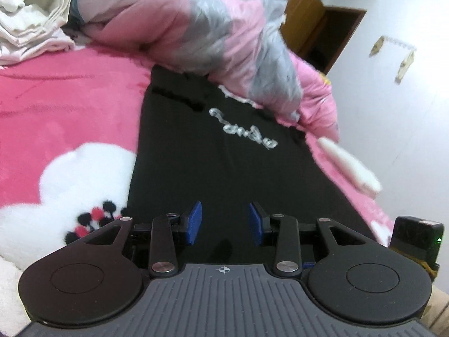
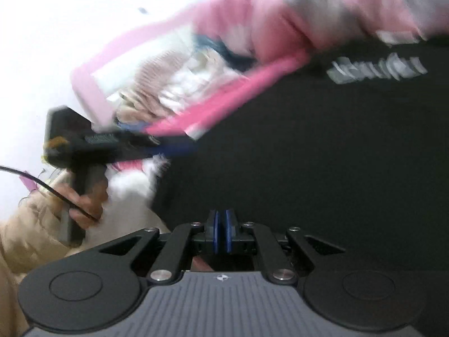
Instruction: Fold clothes
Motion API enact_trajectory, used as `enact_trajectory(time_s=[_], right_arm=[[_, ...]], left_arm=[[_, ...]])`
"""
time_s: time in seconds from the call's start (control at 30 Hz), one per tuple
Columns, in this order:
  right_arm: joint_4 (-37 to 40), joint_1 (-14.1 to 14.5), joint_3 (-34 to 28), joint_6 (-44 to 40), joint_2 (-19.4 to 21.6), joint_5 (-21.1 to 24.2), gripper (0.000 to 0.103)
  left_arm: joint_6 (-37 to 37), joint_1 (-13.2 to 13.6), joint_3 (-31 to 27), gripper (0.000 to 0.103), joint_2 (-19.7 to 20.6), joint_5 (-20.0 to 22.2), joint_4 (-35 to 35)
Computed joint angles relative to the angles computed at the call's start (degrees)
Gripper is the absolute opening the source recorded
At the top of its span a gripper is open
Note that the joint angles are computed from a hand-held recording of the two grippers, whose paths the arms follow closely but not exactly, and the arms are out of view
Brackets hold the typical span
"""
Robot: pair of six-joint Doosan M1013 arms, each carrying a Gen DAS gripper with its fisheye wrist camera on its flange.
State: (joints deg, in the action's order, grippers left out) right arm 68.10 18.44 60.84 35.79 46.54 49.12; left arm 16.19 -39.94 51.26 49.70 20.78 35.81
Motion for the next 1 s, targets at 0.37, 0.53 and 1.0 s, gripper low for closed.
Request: enact_trajectory(time_s=[0.37, 0.53, 1.0], right_arm=[[7.41, -2.16, 6.19, -2.35, -3.62, -1.73, 0.005], [2.71, -3.14, 8.84, 6.23, -4.43, -1.00, 0.003], [18.71, -6.60, 27.04, 7.35, -16.00, -28.52, 0.001]], left_arm=[[7.59, 0.54, -1.82, 0.037, 0.37, 3.46, -10.66], [8.60, 0.78, -1.52, 0.037, 0.34, 3.07, -12.61], [7.92, 1.56, 0.26, 0.037, -0.23, -0.51, -16.43]])
